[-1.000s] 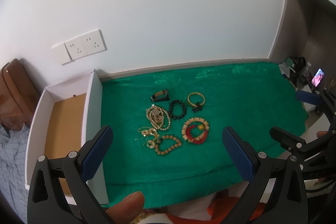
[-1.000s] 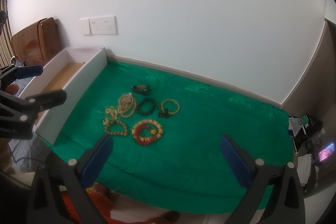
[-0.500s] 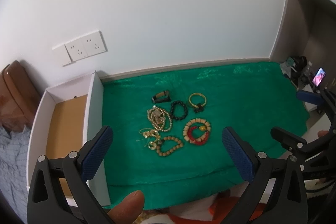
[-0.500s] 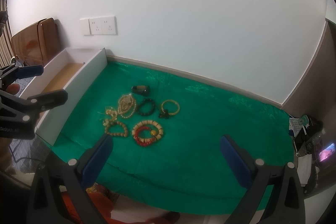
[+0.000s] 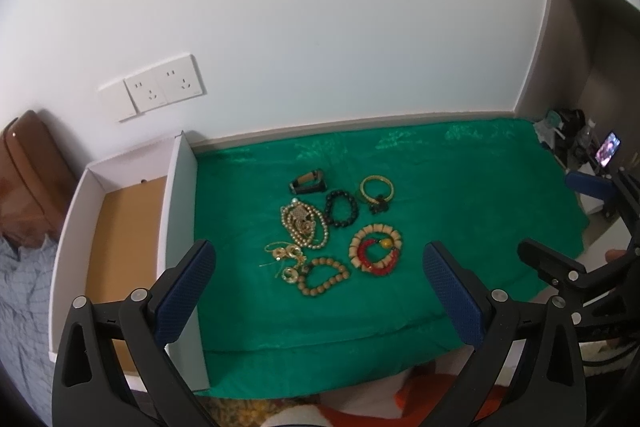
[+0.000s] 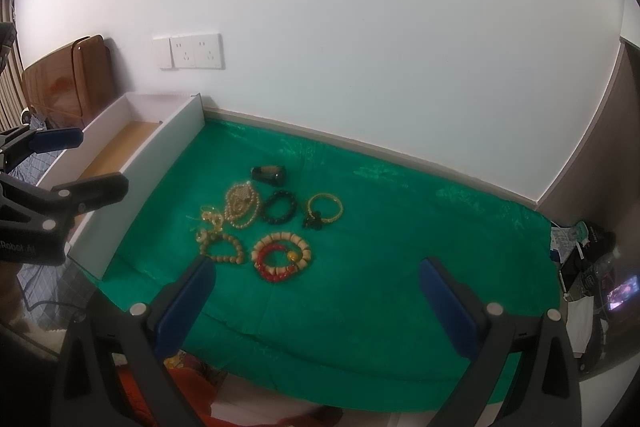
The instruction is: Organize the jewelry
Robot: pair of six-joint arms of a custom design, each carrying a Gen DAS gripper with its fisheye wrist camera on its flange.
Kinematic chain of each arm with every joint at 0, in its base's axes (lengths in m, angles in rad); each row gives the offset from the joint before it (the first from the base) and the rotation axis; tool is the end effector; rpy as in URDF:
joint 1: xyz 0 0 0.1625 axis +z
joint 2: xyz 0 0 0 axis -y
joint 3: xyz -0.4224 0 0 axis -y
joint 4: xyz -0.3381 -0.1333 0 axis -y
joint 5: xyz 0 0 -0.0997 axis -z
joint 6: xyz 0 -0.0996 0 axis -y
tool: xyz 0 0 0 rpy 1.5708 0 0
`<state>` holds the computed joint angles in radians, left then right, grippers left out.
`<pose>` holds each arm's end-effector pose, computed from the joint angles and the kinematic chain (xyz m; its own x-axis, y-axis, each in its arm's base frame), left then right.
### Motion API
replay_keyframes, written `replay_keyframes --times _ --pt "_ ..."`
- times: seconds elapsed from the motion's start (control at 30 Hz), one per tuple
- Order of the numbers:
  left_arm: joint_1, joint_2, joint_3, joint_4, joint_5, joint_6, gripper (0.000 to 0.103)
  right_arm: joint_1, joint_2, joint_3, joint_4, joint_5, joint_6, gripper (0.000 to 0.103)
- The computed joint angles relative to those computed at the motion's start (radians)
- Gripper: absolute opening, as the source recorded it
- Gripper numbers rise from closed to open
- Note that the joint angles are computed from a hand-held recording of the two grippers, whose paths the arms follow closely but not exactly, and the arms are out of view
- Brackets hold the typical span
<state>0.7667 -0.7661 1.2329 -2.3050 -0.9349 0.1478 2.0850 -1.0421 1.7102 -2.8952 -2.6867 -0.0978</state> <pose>-0.3877 -0.6406 0.2523 -0.5616 0.5640 -0.6055 0.7859 0.5925 -0.1770 0.3255 -0.4871 0.3439 -0.6110 0.1926 0.7679 -0.4515 0.7120 -0.5378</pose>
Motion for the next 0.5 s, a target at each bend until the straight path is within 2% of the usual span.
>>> replay_keyframes --times 0.5 --pt "-0.004 -0.005 0.006 -0.004 0.021 -0.003 0.103 0.004 0.000 0.000 -0.017 -0.001 -0.009 0.103"
